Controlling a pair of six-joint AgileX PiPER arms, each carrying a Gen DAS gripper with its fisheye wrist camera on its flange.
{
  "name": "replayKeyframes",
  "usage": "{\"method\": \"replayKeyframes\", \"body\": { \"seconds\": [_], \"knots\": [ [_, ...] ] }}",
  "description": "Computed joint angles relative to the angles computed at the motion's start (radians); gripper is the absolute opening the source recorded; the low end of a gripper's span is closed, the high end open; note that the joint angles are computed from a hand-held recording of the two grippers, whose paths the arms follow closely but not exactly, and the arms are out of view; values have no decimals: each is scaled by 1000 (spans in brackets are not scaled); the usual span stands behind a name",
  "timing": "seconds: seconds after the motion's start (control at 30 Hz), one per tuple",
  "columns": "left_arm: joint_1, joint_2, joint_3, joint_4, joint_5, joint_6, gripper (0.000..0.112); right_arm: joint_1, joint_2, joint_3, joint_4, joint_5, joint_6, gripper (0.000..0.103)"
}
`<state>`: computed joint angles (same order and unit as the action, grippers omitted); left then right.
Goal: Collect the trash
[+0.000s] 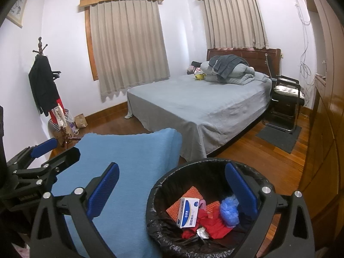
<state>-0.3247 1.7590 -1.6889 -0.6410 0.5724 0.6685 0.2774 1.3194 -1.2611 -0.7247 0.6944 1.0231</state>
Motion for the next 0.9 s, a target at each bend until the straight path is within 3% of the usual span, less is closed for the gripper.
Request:
{"method": "replayKeyframes", "body": {
  "seconds": [0.9],
  "knots": [
    [2,-2,3,-3,1,5,96,3,-2,8,-7,-1,9,97]
  ]
}}
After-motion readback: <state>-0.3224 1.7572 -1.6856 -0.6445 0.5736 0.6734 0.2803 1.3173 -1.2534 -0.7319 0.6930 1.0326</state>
